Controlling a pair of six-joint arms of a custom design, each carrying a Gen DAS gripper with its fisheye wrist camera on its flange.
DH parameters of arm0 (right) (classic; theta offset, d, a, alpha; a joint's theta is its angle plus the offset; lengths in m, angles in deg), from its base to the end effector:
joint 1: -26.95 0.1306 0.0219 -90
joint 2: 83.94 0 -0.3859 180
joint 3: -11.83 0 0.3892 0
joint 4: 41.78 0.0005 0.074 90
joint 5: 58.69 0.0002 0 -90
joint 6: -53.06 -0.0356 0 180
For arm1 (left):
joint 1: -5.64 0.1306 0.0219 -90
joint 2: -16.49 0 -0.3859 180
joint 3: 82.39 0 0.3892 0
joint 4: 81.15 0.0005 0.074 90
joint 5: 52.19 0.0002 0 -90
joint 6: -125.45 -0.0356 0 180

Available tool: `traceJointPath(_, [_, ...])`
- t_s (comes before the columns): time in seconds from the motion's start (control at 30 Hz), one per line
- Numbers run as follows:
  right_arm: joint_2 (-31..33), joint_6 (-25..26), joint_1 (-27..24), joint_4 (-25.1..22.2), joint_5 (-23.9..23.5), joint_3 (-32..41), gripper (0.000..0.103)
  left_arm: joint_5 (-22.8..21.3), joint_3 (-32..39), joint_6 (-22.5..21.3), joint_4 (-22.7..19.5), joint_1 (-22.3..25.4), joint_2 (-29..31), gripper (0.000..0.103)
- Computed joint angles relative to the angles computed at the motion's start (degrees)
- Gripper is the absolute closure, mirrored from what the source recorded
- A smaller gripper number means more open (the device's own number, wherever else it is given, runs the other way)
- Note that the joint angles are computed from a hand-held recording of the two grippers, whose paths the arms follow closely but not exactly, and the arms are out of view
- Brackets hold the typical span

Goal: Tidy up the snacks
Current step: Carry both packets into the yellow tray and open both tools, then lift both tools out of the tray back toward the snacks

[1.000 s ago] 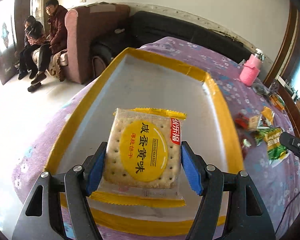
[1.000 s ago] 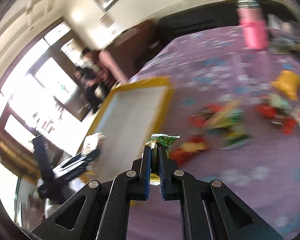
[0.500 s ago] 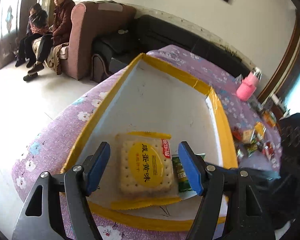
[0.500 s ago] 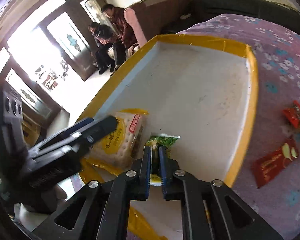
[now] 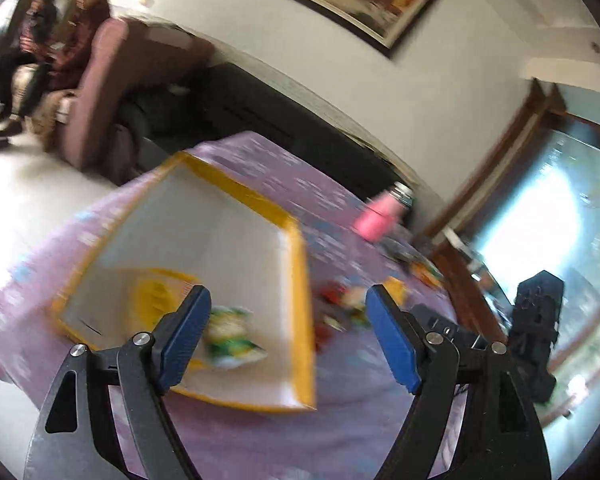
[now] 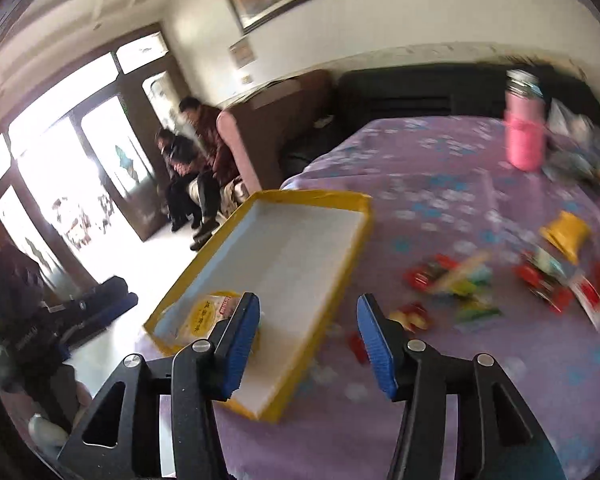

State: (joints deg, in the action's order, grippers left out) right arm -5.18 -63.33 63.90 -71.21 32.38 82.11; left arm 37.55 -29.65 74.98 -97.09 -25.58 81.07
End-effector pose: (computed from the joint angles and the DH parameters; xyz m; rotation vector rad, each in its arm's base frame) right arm 0.3347 0.2503 0.3842 -0.2009 2.2874 0.5709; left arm 0.2855 -0.1734 0.3480 -0.1582 2.1378 -0.7449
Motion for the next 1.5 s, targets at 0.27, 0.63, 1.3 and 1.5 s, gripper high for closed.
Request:
traceJointPath(0.27, [-22.2, 3.6, -8.1, -16.0, 10.8, 0.7, 0.05, -10.9, 9.7, -6.1, -8.4, -11.3, -4.0, 0.023])
traceJointPath(0.63, [-22.9, 13.9, -16.8, -34.1, 32.5, 39.4, 0.046, -45.0, 39.5, -31.7, -19.1, -25.9, 1.8, 0.014])
traceJointPath(1.3, [-13.2, 11.2, -28.0, -20.6, 1.5, 4.2, 0.031, -9.3, 25.4, -15.8, -15.1, -9.4, 17.4, 0.0])
traceJointPath(1.5, [2.4, 11.1, -19.9, -11.3, -5.8, 0.0, 0.034, -4.4, 26.6, -15.3, -17.8, -10.5, 27.1, 0.0])
